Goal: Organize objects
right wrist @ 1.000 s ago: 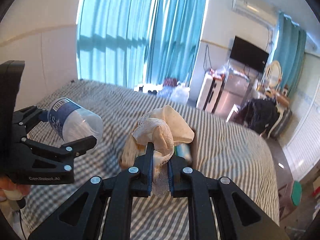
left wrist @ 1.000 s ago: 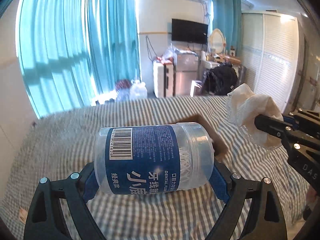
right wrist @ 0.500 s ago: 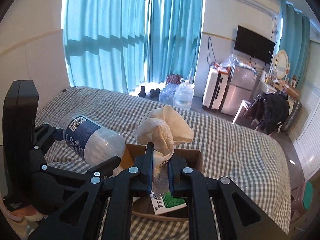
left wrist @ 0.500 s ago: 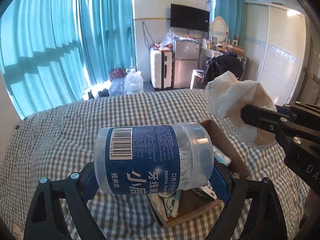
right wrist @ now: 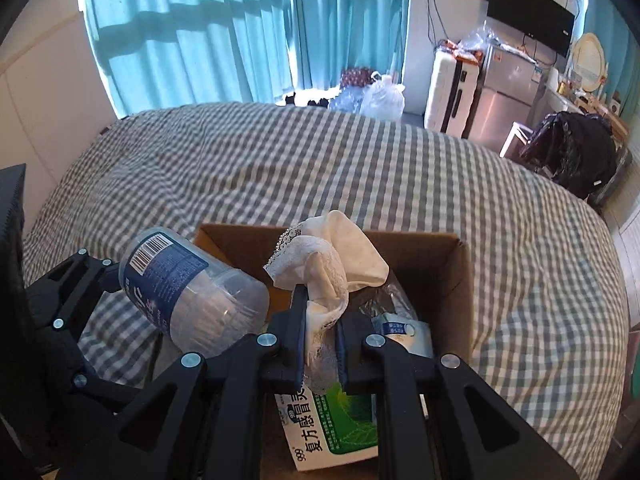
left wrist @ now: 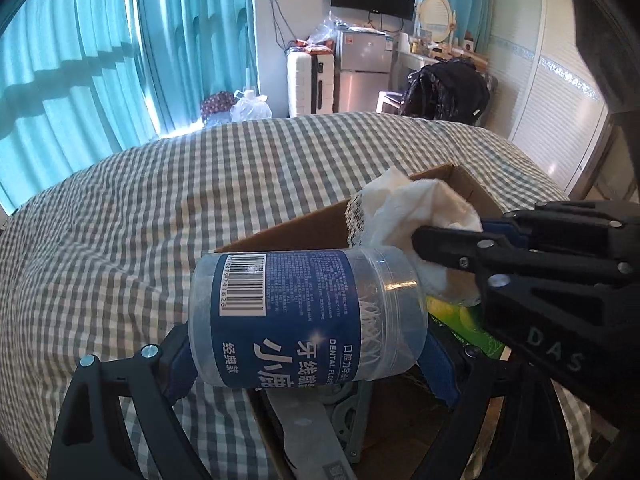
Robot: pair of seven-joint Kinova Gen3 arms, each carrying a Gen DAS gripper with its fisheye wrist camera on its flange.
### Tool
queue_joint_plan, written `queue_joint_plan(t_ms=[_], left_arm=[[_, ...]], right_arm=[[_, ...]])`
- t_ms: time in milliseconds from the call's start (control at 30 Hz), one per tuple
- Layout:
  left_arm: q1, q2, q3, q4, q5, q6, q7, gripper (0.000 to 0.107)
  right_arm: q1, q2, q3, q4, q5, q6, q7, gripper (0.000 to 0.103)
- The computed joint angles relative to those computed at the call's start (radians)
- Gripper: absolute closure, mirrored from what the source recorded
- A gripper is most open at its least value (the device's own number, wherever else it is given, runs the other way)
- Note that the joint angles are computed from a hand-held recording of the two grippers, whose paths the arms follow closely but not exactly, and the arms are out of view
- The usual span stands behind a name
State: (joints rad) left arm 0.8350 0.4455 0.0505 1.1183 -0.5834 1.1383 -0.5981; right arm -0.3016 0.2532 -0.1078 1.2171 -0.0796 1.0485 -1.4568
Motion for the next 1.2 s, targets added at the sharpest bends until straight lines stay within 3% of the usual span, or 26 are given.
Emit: queue_joint_plan(t_ms=[200,300,433,567,733,867,1200], left_arm=[[-0.005,-0.014,-0.004,0.047,0.001,-0.068,0.022,0.015],[-0.012,-0.031,0.002,0.065,0.007,-0.069,0.034,0.014],[0.008,-0.039,0.0,0.05,-0.027,-0.029,0.057,0.012],[0.021,-0.05,0.01,0.027,-0.047,0.006,0.071,0.011],[0.068,-0.066,0.016,-0.032,-0.1,0.094,0.079,0.011],[0.112,-0.085,0.027,-0.094,-0.146,0.163,0.084,0.01],[0.319,-0.09,0.028,-0.348,-0.349,0.386,0.019,0.008]], right_arm=[[0.031,0.015,-0.004,0.022,-0.052,-0.016,0.02,0.09],[0.034,-0.021,-0.004,0.055,-0.065,-0.031,0.011,0.081],[0.034,-0.059,0.003,0.067,-0.057,-0.063,-0.008,0.055],[0.05,-0.099,0.006,0.072,-0.072,-0.084,-0.011,0.046],[0.055,-0.153,0.014,0.065,-0.058,-0.082,-0.051,0.04],[0.027,-0.214,0.01,0.052,0.056,-0.051,-0.133,0.04],[0.053,-0.42,-0.044,-0.035,0.178,0.029,-0.193,0.034]])
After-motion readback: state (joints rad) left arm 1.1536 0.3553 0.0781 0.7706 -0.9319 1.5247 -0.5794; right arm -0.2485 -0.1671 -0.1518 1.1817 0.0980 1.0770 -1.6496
